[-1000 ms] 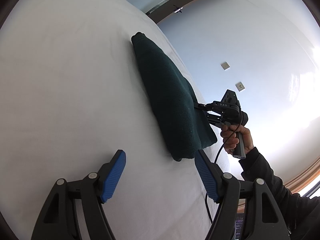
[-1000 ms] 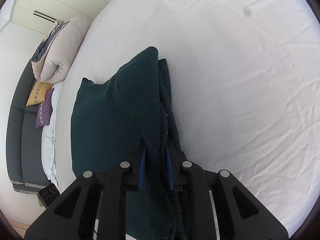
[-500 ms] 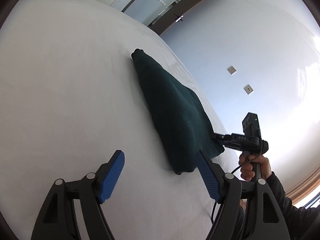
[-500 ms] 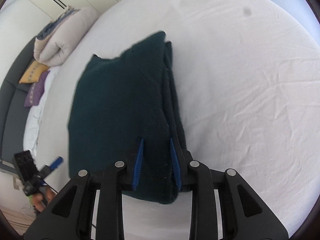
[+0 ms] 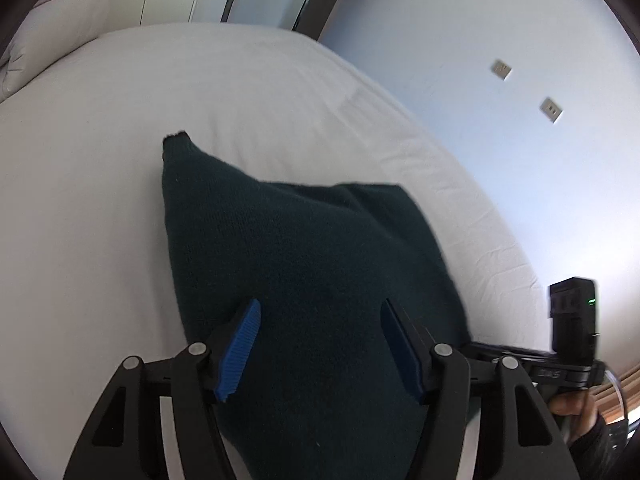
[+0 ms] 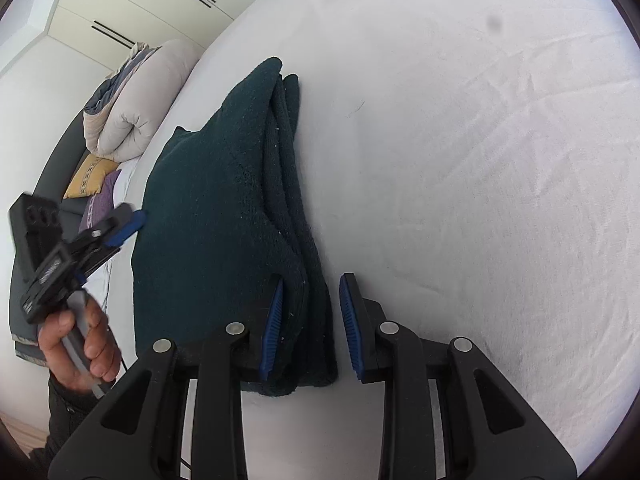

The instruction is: Fold small clothes

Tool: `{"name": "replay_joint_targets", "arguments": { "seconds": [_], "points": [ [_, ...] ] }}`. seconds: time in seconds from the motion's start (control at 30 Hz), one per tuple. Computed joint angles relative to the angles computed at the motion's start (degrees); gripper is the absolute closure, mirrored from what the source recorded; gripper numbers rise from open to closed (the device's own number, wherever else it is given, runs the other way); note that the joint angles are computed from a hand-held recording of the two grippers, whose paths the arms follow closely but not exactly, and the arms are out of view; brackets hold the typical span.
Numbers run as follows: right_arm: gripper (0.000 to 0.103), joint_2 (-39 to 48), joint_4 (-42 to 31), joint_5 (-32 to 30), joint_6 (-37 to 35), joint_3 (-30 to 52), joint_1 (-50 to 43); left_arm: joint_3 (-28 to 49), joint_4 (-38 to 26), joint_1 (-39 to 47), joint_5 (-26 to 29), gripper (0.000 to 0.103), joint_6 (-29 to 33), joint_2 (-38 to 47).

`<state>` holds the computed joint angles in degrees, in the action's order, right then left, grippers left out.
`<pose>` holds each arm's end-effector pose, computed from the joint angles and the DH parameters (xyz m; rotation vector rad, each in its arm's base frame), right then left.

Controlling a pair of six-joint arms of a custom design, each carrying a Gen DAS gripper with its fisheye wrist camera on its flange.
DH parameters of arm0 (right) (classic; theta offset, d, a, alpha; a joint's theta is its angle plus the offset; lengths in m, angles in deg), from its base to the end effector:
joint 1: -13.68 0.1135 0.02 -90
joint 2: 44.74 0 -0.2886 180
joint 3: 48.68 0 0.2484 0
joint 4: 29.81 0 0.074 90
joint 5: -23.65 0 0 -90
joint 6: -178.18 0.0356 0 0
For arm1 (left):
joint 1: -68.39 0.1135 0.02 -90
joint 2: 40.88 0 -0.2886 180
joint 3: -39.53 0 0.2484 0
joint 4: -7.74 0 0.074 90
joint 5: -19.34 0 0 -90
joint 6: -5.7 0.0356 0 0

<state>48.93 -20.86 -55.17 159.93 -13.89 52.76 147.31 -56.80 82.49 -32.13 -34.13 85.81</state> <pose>0.1883 0.1440 0.1055 0.7954 2.3941 0.6168 0.4312 0.0855 0.1632 0.8562 2.4612 -0.6918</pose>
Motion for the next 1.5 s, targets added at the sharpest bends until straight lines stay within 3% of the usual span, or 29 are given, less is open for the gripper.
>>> {"name": "replay_joint_targets", "arguments": {
  "seconds": [0.07,0.1,0.27,0.33,0.37,0.5,0.57,0.6,0.67,0.83,0.9,0.93,0.97,1.0,1.07,1.13,1.23,1.3,1.37,1.5],
  "points": [
    [0.077,1.2,2.3,-1.0,-1.9,-0.4,-0.9,-7.7,11.7,-1.7,-2.6,0.035,-1.3,-1.8],
    [0.077,0.9,2.2,-1.6,-2.5,-0.6,-1.1,-9.6,14.2,-1.9,-2.6,0.035,-2.1,-2.6],
    [0.072,-8.2,-11.1,1.9,-4.7,3.4,-0.6,-11.1,16.9,-2.4,-2.9,0.034,-3.2,-3.0],
    [0.043,-10.8,-14.2,4.6,-4.6,5.1,-1.2,-12.4,18.4,-2.5,-2.5,0.034,-3.8,-3.8],
    [0.023,-10.7,-15.0,5.9,-4.6,6.4,-1.7,-13.4,18.7,-2.0,-1.3,0.034,-3.8,-4.4],
    [0.022,-3.8,-15.8,-1.3,-8.8,12.3,-8.5,-6.4,9.0,4.1,7.8,0.031,-4.9,-3.4],
    [0.022,-1.1,-14.3,-4.4,-9.9,13.4,-11.4,-4.0,9.6,7.4,10.6,0.004,-9.7,-2.8],
    [0.022,0.2,-12.3,-6.9,-10.8,13.2,-13.3,-1.9,8.7,8.2,10.5,0.0,-11.0,-1.5],
    [0.022,3.4,-9.0,-12.5,-10.5,13.4,-16.4,5.9,0.4,8.0,8.3,0.001,-8.9,3.9],
    [0.022,11.1,-4.9,-19.2,-13.4,17.0,-20.2,13.5,-10.5,4.4,1.0,0.011,-6.1,12.3],
    [0.023,13.9,-5.4,-20.5,-14.3,19.1,-21.0,10.2,-6.3,3.6,0.9,0.011,-7.9,11.0],
    [0.025,15.7,-6.6,-20.5,-15.0,21.3,-20.9,10.8,-7.1,3.2,0.6,0.018,-8.4,11.1],
    [0.036,16.3,-9.3,-20.0,-16.2,23.1,-20.8,13.2,-10.3,2.8,1.1,0.032,-8.2,12.3],
    [0.055,16.6,-11.9,-18.9,-16.9,24.7,-20.1,14.4,-11.6,2.3,0.2,0.033,-9.0,12.6],
    [0.071,17.8,-12.7,-19.6,-17.1,26.6,-19.5,11.5,-8.5,1.3,-2.4,0.042,-9.7,10.2],
    [0.073,19.1,-19.6,-14.1,-18.0,31.5,-16.8,6.6,-3.8,0.5,-4.6,0.049,-10.1,6.7],
    [0.08,21.6,-36.0,-1.1,-19.9,43.0,-9.5,2.0,0.2,0.1,-6.7,0.059,-10.8,2.8],
    [0.083,23.0,-44.4,5.2,-20.2,49.8,-5.5,0.2,0.3,0.8,-6.8,0.062,-10.2,0.3],
    [0.084,22.3,-48.3,9.0,-19.2,53.0,-2.0,-1.7,-0.6,2.6,-6.3,0.063,-8.5,-2.7],
    [0.084,21.9,-57.0,17.7,-16.4,60.0,6.5,-3.2,-5.7,9.9,-2.5,0.063,-0.2,-8.6]
  ]
}}
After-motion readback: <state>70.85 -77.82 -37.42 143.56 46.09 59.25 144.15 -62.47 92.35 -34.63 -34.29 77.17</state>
